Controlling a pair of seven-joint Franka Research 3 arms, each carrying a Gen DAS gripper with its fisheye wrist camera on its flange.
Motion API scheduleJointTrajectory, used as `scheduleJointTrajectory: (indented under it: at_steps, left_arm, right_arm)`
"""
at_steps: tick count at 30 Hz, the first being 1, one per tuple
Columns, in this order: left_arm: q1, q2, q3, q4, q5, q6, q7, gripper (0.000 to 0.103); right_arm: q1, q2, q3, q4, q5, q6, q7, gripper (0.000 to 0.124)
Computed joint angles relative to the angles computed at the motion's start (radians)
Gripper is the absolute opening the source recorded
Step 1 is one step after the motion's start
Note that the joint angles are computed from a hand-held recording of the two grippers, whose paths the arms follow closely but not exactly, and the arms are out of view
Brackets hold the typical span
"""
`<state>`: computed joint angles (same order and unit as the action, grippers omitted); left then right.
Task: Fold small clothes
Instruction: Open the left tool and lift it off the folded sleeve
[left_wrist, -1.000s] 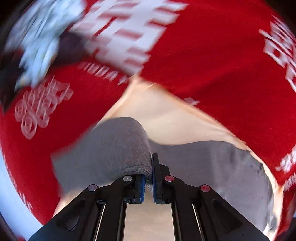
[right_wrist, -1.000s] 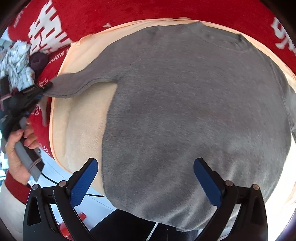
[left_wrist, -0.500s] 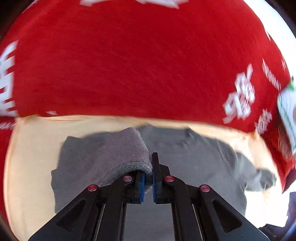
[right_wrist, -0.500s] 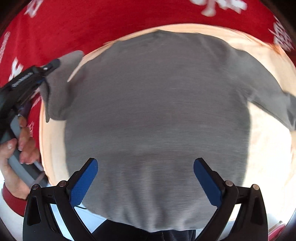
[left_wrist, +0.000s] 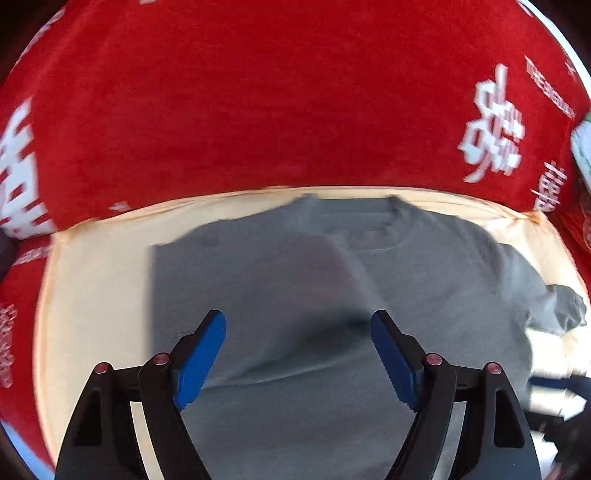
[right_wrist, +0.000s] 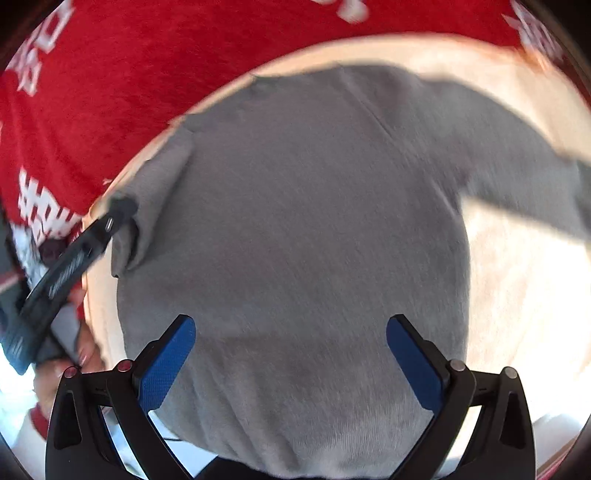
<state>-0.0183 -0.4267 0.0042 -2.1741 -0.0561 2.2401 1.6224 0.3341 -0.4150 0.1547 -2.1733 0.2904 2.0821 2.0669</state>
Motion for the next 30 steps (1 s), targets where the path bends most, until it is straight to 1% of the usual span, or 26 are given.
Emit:
scheduleJointTrajectory:
  at_steps: [3, 6, 9, 11, 13, 14, 16, 17, 18, 19, 20, 23, 24, 27, 28, 29, 30]
  left_arm:
    - [0.066, -0.02, 0.016, -0.012, 0.072, -0.033, -0.04, 0.082]
    - [0.128, -0.004, 0.036, -0.014, 0.139, -0.114, -0.061, 0.082]
    - [0.151, -0.003, 0.048, -0.042, 0.159, -0.135, -0.05, 0.082]
    - [0.149, -0.004, 0.052, -0.056, 0.15, -0.134, -0.03, 0.082]
    - [0.143, -0.008, 0.056, -0.071, 0.128, -0.129, -0.008, 0.082]
    - [0.14, -0.003, 0.052, -0.072, 0.124, -0.121, -0.006, 0.082]
    - [0.143, -0.003, 0.046, -0.077, 0.125, -0.113, -0.01, 0.082]
    - [0.143, 0.008, 0.042, -0.067, 0.123, -0.112, -0.019, 0.082]
    - [0.146, 0.015, 0.041, -0.062, 0.118, -0.111, -0.033, 0.082]
    - [0.149, 0.014, 0.04, -0.063, 0.119, -0.111, -0.044, 0.082]
    - [0.153, 0.016, 0.038, -0.061, 0.121, -0.112, -0.057, 0.082]
    - [0.158, 0.02, 0.04, -0.057, 0.118, -0.12, -0.072, 0.082]
    - [0.158, 0.02, 0.039, -0.058, 0.122, -0.119, -0.071, 0.082]
    - [0.158, 0.011, 0.036, -0.065, 0.136, -0.118, -0.068, 0.082]
    - [0.157, 0.01, 0.036, -0.065, 0.136, -0.119, -0.069, 0.082]
    - [0.156, 0.009, 0.036, -0.065, 0.135, -0.122, -0.072, 0.082]
    - [0.157, 0.01, 0.037, -0.063, 0.133, -0.126, -0.077, 0.082]
  right_arm:
    - [0.029, 0.132, 0.031, 0.151, -0.079, 0.0, -0.112, 0.103]
    - [0.068, 0.256, 0.07, 0.286, -0.191, 0.021, -0.183, 0.103]
    - [0.127, 0.393, 0.089, 0.412, -0.31, 0.041, -0.25, 0.103]
    - [0.172, 0.473, 0.088, 0.475, -0.389, 0.043, -0.308, 0.103]
    - [0.205, 0.521, 0.071, 0.507, -0.441, 0.025, -0.348, 0.1]
    - [0.22, 0.551, 0.063, 0.53, -0.462, 0.009, -0.354, 0.095]
    - [0.233, 0.573, 0.04, 0.539, -0.452, -0.017, -0.355, 0.086]
    - [0.234, 0.588, 0.031, 0.553, -0.433, -0.033, -0.354, 0.07]
    - [0.23, 0.593, 0.023, 0.557, -0.399, -0.024, -0.344, 0.051]
    - [0.229, 0.587, 0.011, 0.553, -0.389, -0.005, -0.306, 0.035]
    - [0.225, 0.581, 0.002, 0.551, -0.375, 0.006, -0.272, 0.012]
    - [0.177, 0.493, -0.027, 0.452, -0.273, 0.107, -0.125, 0.012]
    - [0.155, 0.441, -0.039, 0.387, -0.24, 0.156, -0.053, 0.012]
    - [0.084, 0.318, -0.058, 0.223, -0.173, 0.225, 0.123, 0.012]
    - [0.059, 0.276, -0.068, 0.158, -0.114, 0.251, 0.161, 0.013]
    - [0.04, 0.242, -0.079, 0.1, -0.041, 0.274, 0.171, 0.017]
    - [0.022, 0.209, -0.091, 0.042, 0.03, 0.287, 0.191, 0.017]
